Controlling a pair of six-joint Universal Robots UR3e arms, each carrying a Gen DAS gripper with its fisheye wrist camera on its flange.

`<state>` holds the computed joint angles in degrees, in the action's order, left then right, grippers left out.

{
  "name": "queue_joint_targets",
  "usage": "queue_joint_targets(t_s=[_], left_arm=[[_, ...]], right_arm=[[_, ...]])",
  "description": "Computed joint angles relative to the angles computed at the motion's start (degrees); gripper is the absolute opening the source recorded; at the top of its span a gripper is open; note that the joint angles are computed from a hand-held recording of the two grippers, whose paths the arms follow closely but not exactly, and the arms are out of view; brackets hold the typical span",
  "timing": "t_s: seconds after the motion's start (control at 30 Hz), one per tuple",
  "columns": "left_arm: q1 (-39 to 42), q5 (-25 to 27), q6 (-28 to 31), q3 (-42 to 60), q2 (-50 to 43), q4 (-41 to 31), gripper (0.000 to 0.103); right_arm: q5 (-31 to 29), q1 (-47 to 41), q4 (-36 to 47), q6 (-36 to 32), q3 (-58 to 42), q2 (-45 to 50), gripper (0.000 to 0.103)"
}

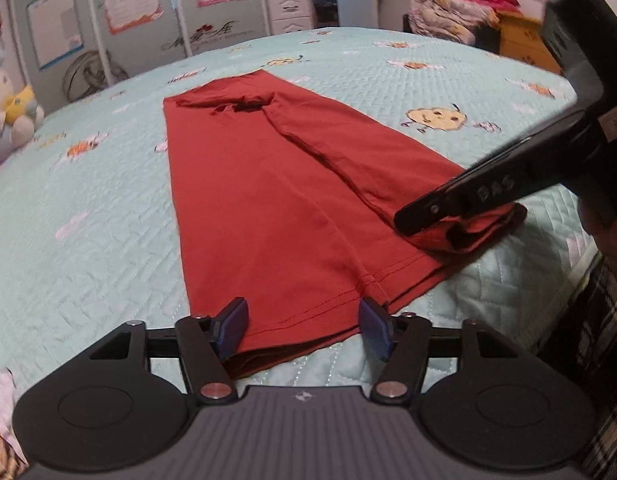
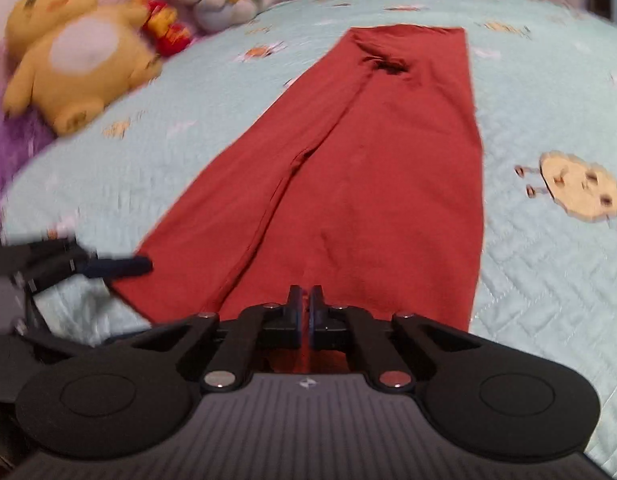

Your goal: Fold clothes

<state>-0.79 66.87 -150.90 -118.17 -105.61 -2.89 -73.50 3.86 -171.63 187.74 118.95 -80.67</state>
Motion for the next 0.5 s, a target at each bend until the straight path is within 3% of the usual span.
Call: queue_joint_targets(t_s=[0.1,0.3,0.43,0.5], left_arm=[[0.14,-0.31,-0.96,0.48,-0.04,-0.9,0.071],[0.26,-0.56,0.25,-0.33,0.66,-1.12,0.074],[1.31,-2.33,-0.48,1.52,1.6,-5.89,0.074],[2.95,-5.51,-0.95,2.63,2.82,-10.35,0.074]], right_arm=[[1.57,-1.47,-5.32,3.84,2.34,-0.09,0.001],[2.6,-1.75,-8.77,3.2,4.0,2.32,0.004],[12.15,-7.57,-9.73,3.13,8.05,-0.2,0.019],[18.6,-11.78,-13.18,4.41,10.77,-1.28,0.022]])
